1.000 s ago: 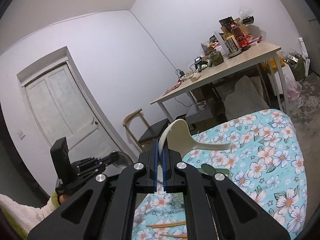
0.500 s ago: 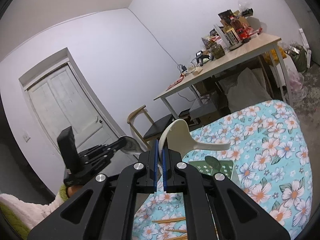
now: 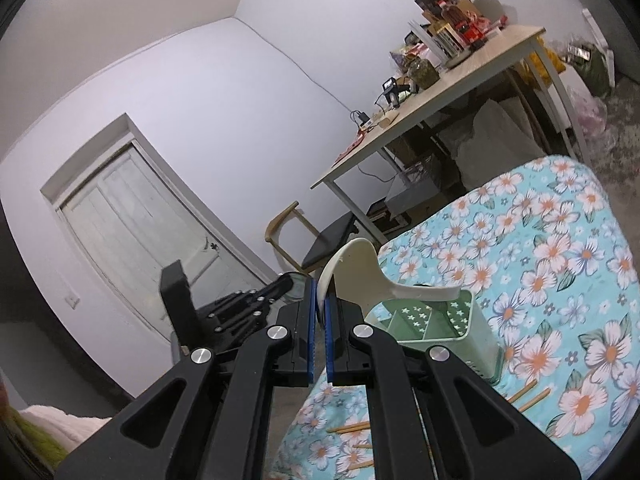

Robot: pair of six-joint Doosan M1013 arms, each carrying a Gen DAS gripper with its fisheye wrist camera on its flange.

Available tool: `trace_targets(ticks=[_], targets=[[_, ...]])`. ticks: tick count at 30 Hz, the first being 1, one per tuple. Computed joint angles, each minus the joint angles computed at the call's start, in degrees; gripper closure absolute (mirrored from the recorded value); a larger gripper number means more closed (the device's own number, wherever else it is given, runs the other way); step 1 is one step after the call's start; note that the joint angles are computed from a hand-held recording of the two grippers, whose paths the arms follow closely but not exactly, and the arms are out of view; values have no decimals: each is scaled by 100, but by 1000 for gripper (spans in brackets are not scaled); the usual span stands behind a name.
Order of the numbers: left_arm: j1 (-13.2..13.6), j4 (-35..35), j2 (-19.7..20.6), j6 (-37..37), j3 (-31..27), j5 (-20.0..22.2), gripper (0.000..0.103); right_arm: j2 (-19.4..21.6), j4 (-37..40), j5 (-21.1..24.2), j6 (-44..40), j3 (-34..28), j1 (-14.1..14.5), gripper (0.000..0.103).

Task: Organize utensils
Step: 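Lift both ladles and carry them over the green holder with both tools, then open both tools to drop the ladles into the green holder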

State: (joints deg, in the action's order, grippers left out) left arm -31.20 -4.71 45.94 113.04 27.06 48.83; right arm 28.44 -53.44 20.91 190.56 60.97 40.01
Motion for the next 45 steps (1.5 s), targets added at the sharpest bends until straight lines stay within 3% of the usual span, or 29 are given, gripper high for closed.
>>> trace_targets(ticks=[10,14,20,22,24,27,32,35,39,45], targets=[[-39,-71,350,-22,-539,591,101,-73,-82,-442,351,156,-63,99],[-40,-119,576,-74,-917,943,100,-74,594,-529,-99,163,-105,99],[-7,-370,824,-124,-1341,1323,97,27,1773,-240,-972,12,-170,99],[4,-471,755,-130,-1206,1243,91,82,2218,-186,-1311,-58,-216,99],[37,-619,639,-145,-981,1062,73,161,2587,-46,-1622,-180,-261,99],[74,-746,454,-184,-628,770,60,295,2929,212,-1931,-393,-310,98],[157,-962,69,-299,126,233,43,524,2917,863,-1969,-770,-331,95],[205,-1056,-140,-325,548,-32,36,558,2810,987,-1843,-811,-326,92],[266,-1206,-323,-392,933,-234,31,527,2323,1085,-1438,-751,-283,75],[332,-1527,-531,-388,1398,-384,25,516,1660,1365,-981,-773,-187,66]])
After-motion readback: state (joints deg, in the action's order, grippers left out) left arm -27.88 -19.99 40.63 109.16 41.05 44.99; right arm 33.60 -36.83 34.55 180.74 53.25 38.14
